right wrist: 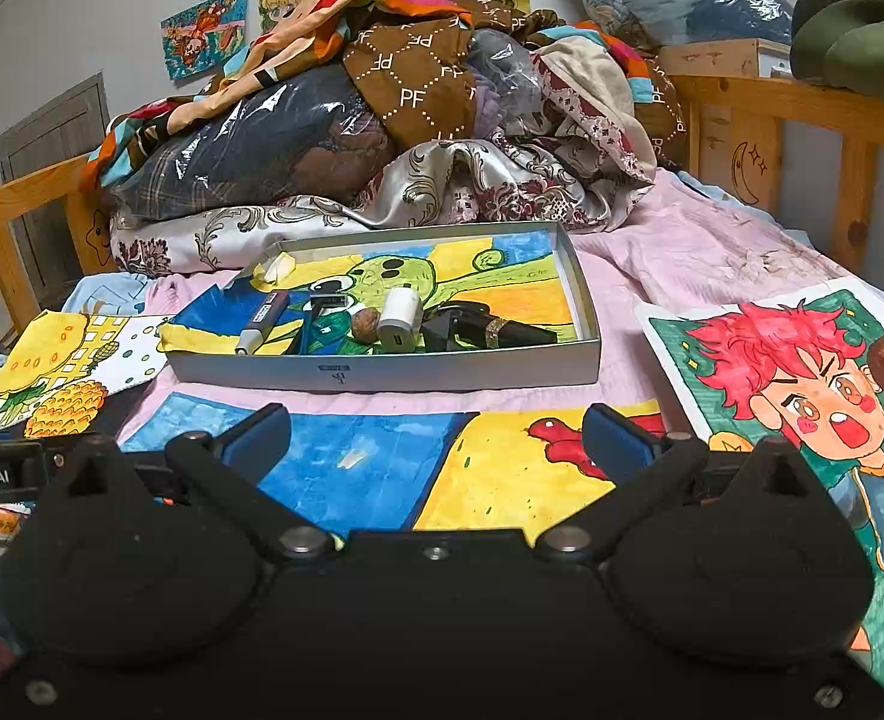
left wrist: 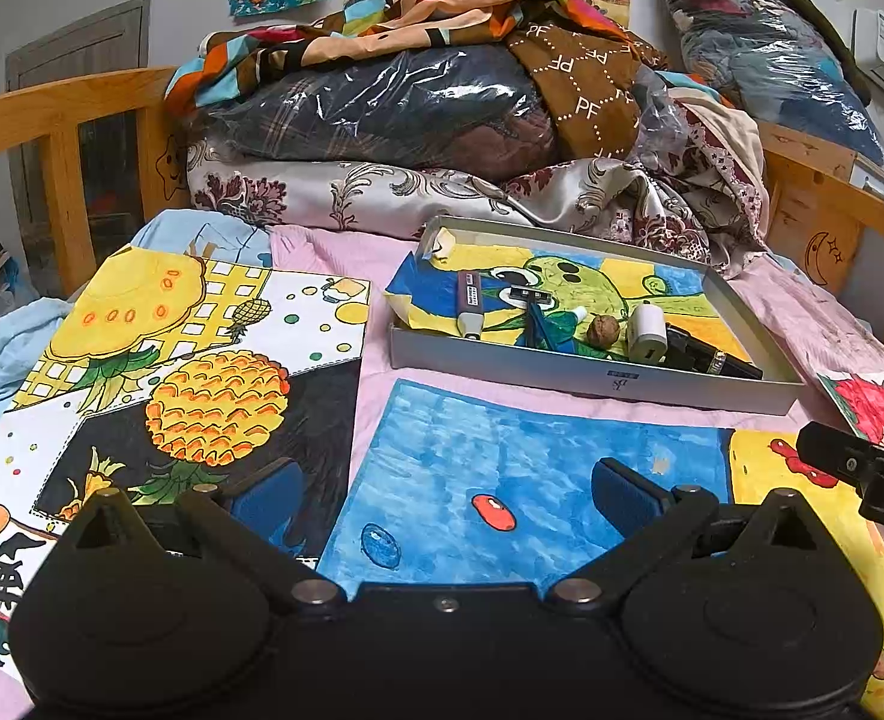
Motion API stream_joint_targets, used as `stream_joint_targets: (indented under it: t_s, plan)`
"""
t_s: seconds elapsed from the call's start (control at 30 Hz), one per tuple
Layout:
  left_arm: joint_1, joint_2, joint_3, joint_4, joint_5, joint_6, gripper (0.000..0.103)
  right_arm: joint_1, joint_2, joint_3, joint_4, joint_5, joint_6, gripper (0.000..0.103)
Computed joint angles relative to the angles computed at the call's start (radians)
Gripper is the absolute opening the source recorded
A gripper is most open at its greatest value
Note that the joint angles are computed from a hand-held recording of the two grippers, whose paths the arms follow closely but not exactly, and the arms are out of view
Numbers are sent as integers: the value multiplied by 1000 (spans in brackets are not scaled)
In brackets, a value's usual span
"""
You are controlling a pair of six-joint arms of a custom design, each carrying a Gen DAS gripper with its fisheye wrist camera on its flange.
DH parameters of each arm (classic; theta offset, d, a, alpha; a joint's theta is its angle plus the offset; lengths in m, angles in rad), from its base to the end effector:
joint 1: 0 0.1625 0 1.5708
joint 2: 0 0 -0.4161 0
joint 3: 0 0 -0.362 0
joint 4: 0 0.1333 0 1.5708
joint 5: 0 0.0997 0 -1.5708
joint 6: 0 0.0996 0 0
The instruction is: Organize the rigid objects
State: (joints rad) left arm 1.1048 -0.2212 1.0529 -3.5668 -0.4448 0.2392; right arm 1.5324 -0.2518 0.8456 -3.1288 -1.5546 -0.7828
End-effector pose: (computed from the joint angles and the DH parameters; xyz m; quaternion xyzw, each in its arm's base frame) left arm -0.1280 -0.7512 0.0609 -0.0315 0.7642 -0.5124 0.3903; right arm 0.1025 -0.8462 0.0888 0.3257 -0.8240 0.4280 0.1785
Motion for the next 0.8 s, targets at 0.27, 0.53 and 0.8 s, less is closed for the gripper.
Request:
stream_joint_targets:
  t_s: [0.27, 0.53, 0.8]
  plan:
    - [1, -2, 2, 3, 0, -5, 102, 0, 1, -2, 3, -1, 0, 103]
    - [0, -2, 3, 4, 0, -4, 102, 1, 2, -5, 4, -1, 0, 103]
    - [2, -3, 9, 8, 1, -14, 102, -2, -2, 7, -4, -1, -1, 103]
